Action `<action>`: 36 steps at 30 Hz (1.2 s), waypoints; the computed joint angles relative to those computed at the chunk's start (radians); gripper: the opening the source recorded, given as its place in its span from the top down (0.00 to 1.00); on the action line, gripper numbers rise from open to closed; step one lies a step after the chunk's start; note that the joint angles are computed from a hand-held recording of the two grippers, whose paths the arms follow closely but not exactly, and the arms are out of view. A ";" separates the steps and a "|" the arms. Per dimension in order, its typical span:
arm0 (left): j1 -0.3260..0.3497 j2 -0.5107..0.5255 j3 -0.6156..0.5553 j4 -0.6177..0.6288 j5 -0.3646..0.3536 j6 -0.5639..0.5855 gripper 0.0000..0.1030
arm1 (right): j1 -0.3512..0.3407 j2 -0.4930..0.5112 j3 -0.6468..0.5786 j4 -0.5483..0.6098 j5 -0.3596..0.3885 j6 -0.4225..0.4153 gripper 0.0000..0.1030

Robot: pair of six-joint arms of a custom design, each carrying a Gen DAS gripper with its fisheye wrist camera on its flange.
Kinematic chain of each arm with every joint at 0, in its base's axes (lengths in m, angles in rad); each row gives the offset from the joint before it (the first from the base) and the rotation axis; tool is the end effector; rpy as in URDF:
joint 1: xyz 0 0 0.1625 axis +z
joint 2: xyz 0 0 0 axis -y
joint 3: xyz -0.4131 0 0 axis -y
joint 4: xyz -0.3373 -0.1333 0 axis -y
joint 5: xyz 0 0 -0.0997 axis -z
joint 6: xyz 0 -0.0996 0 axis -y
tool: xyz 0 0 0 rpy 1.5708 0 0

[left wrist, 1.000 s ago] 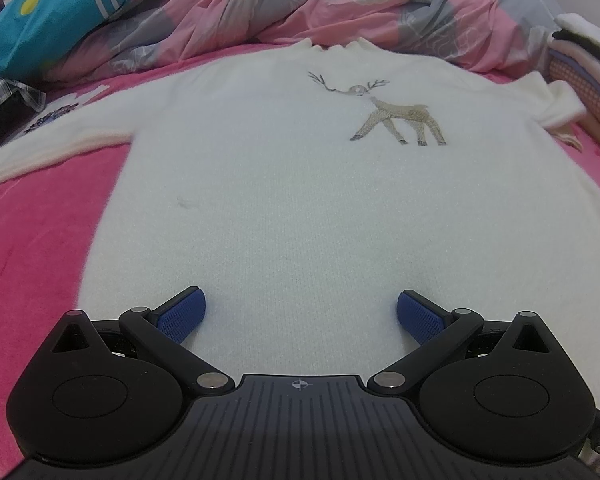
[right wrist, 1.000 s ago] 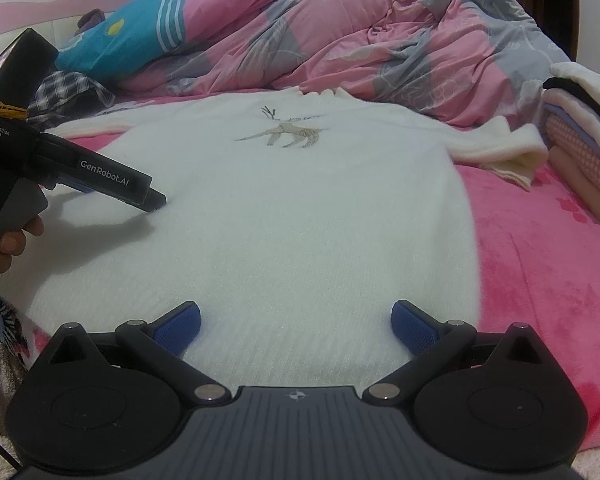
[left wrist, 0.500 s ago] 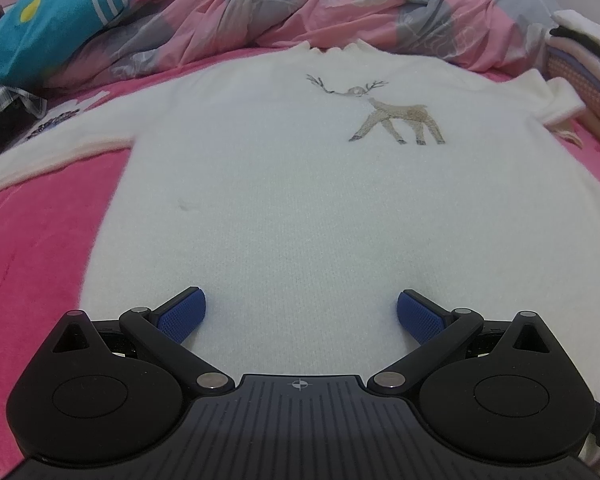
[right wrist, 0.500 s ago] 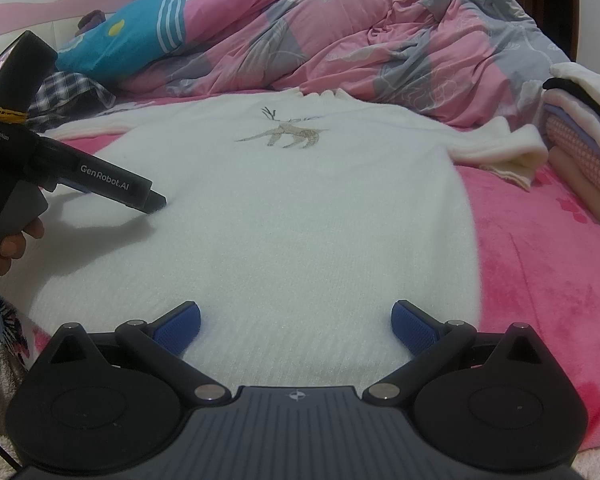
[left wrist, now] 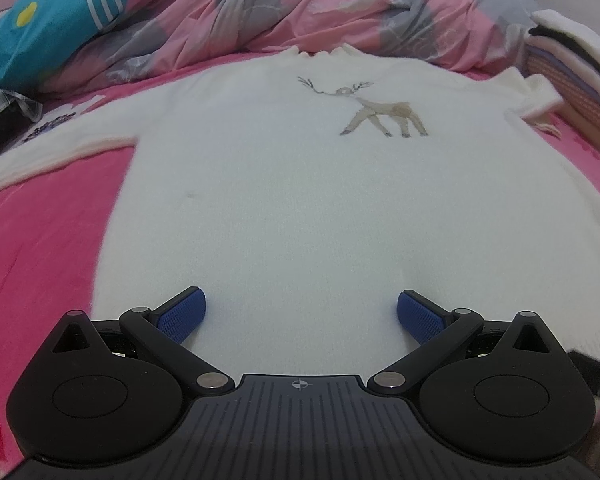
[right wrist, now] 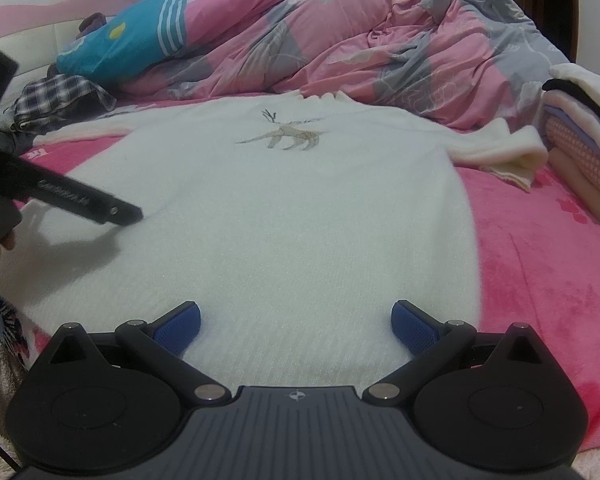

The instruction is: Fold clothes

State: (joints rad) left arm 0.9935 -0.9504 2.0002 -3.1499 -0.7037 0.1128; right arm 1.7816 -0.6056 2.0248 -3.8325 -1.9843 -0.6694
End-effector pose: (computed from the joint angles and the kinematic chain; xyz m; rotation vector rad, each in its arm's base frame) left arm -0.1121 -0.5555 0.2008 0.5020 2.2422 -0.8442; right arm 0.2011 -0.4939 0.0779 0.8194 -2.2700 0.9339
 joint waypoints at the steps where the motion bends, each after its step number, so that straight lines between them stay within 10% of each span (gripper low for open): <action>1: -0.001 -0.005 0.007 0.001 -0.002 0.000 0.00 | 0.000 0.000 0.000 -0.001 0.000 0.000 0.00; 17: -0.042 -0.197 0.136 0.200 -0.005 -0.064 0.00 | -0.003 0.009 0.001 -0.022 0.005 -0.007 0.00; 30: -0.042 -0.173 0.081 0.058 -0.022 -0.007 0.00 | 0.013 -0.012 0.011 0.018 -0.020 0.013 0.00; 36: -0.019 -0.100 0.001 0.023 -0.085 0.021 0.00 | -0.037 -0.163 0.110 0.128 0.131 0.124 0.00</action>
State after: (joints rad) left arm 0.9744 -1.0508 2.0016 -3.1266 -0.7889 0.1333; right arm 1.7448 -0.7688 2.1345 -3.7048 -1.8534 -0.5454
